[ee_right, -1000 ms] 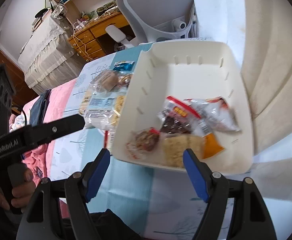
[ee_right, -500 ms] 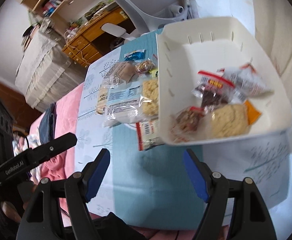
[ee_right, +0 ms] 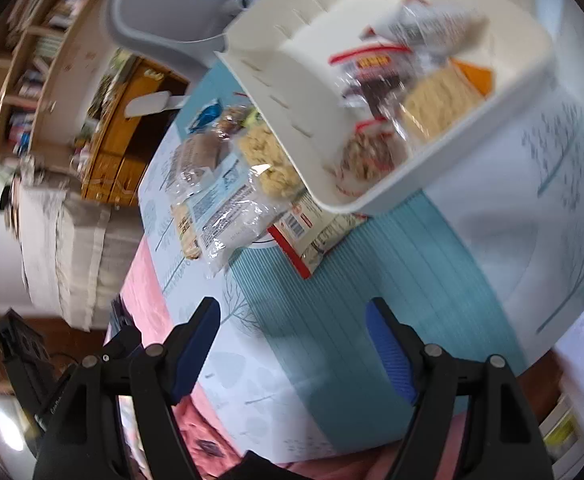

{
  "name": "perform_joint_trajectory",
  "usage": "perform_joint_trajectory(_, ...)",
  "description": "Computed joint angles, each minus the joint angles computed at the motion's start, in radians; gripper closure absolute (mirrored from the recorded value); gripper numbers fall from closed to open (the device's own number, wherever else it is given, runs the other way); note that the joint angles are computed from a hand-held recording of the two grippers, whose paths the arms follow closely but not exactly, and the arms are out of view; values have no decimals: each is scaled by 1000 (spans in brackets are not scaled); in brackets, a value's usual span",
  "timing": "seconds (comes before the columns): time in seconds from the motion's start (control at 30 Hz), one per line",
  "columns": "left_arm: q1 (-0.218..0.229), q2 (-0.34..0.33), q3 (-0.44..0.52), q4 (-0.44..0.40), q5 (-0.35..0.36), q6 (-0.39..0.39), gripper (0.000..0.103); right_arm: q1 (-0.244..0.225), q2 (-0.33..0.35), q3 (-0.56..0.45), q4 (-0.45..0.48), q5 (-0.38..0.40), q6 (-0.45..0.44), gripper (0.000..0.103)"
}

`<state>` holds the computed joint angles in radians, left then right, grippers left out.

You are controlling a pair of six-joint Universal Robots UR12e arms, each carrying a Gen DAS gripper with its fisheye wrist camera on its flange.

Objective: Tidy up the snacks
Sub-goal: 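Grasp the white blue-label bag with the left tool while the right tool grasps the red-and-white LIPO packet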

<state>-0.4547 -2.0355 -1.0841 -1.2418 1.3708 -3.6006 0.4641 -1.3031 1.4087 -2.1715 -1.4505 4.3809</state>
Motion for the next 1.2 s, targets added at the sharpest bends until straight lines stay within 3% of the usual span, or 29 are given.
perform_joint_trajectory(0.23,23,-51,41,-22,-44,-20,18,5,29,-2,-5,-6,196,27)
perform_joint_trajectory(0.33,32,-73,52,-20,-76,-38,18,13,43,-8,-6,-56,272,27)
perform_joint_trajectory(0.5,38,-125,90,-43,-112,-45,18,28,63,-23,20,-138,325,27)
perform_joint_trajectory(0.8,36,-194,126,-36,-165,-69,18,36,116,-81,129,-171,346,27)
perform_joint_trajectory(1.2,28,-292,276,-99,-202,-1,17,30,183,-187,283,-186,278,27)
